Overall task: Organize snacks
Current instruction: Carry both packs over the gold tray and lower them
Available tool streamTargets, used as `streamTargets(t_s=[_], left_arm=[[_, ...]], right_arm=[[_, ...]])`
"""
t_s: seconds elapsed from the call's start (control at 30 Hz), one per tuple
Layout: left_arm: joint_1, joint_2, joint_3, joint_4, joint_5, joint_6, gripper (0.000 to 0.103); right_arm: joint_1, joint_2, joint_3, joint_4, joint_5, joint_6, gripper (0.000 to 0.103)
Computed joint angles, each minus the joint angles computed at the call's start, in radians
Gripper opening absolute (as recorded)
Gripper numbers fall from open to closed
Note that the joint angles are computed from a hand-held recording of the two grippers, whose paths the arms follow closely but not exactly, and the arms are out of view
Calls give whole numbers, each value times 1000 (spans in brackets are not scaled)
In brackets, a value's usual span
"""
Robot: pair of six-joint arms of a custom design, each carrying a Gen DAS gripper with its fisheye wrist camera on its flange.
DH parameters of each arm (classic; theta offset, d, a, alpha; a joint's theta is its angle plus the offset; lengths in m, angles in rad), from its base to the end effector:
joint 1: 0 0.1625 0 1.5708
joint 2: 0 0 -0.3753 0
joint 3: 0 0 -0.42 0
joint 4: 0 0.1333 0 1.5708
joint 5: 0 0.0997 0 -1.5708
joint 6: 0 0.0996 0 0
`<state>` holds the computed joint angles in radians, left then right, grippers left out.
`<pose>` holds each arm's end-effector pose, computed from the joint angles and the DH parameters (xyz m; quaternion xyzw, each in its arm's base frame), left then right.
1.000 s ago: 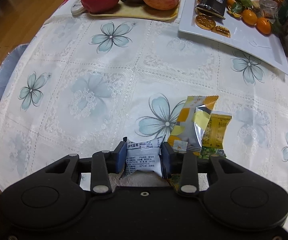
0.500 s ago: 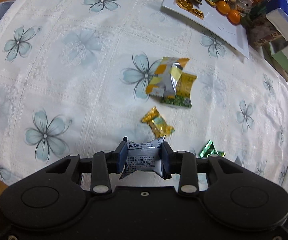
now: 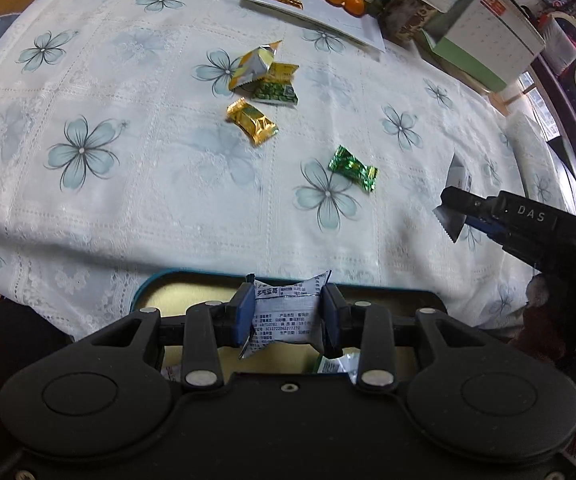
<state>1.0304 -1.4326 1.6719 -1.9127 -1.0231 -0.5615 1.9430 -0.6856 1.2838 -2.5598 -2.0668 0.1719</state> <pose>-0.1332 -0.5820 0.3603 -0.0240 0.9613 -0.1834 0.2043 0.3575 -0.6796 0.1206 0.0477 -0.9510 0.2460 0.1814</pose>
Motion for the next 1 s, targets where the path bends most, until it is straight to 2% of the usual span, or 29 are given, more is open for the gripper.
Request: streamTargets(t_s=[0.2,0.37,0.5,0.67,0.73,0.83,1.0], left_arm=[[-55,-69,102,29,81,5,45],[-48,-90,129,83,58,-39,45],[-53,-101,147,81,59,-37,45],[-34,-94,140,59,0,-15,45],[-35,-89,139,61,-2,-9,42],[-52,-89,149,61,32,2,42],[-80,-97,171,65,97,8,42]], right_arm=[[22,-143,253,-157,8,2,25],[39,-221,379,-154,25,71,25],[46,-265,447,-130,40,121,25],[42,-315,512,-86,77,182,25],[37,-336,541,-83,100,210,25],[43,-358,578,-98,97,217,25],[60,-342,574,-113,43,203,25]])
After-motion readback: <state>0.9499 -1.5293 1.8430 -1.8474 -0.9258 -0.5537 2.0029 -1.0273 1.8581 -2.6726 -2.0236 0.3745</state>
